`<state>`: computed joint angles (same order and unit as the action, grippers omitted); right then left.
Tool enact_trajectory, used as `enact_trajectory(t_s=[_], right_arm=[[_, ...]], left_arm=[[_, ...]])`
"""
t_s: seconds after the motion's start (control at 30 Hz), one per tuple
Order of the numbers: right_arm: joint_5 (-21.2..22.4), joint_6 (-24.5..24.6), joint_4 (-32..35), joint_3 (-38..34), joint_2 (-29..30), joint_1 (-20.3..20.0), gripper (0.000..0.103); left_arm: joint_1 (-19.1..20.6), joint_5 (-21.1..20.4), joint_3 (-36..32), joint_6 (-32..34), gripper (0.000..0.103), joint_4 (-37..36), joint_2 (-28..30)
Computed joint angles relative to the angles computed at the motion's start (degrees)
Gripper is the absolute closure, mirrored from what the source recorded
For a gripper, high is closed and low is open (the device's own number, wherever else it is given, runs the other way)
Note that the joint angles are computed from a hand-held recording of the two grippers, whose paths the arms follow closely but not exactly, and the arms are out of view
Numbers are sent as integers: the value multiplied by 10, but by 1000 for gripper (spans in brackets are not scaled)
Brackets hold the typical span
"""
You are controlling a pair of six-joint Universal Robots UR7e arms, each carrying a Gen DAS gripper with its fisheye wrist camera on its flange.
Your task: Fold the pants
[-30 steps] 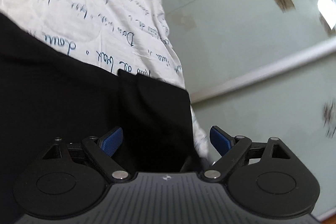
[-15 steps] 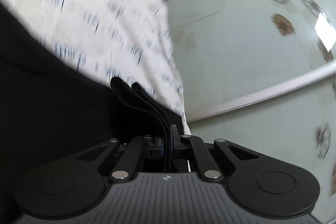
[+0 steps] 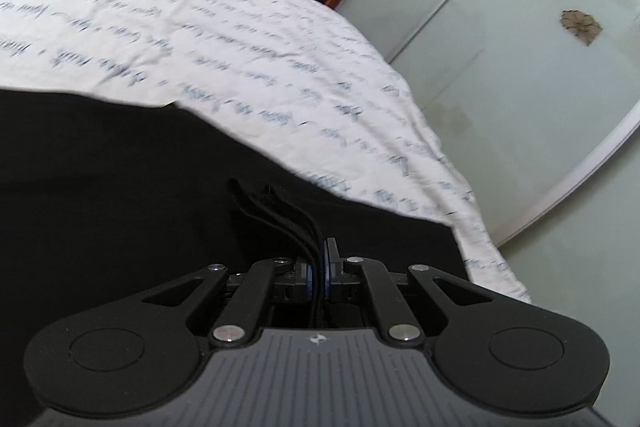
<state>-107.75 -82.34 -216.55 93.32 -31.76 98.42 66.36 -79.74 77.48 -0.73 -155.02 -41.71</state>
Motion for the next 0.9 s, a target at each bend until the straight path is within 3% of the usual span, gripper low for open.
enact_trajectory(t_s=[0.3,0.37,0.43,0.53,0.6,0.7,0.77,0.83,0.9], right_arm=[[-3,12,51,-6,-11,-1,96],[-14,32,79,-9,-11,2,85],[-5,32,102,3,-27,-1,84],[32,84,154,33,-82,-11,84],[42,128,152,28,-104,-20,84],[-32,145,113,-24,-88,-27,84],[-62,162,142,-70,-77,-38,84],[-72,202,216,-114,-72,-52,84],[-88,216,260,-157,-56,-61,84]], left_arm=[[-5,48,13,39,97,-13,3],[-4,53,14,27,94,-6,-3],[-9,77,24,39,87,-29,-9],[-26,144,39,74,85,-91,-9],[-31,142,36,95,85,-103,-6],[-37,115,18,115,84,-65,5],[-43,117,4,137,84,-24,19],[-52,154,-5,168,84,2,38],[-59,190,6,207,84,-23,50]])
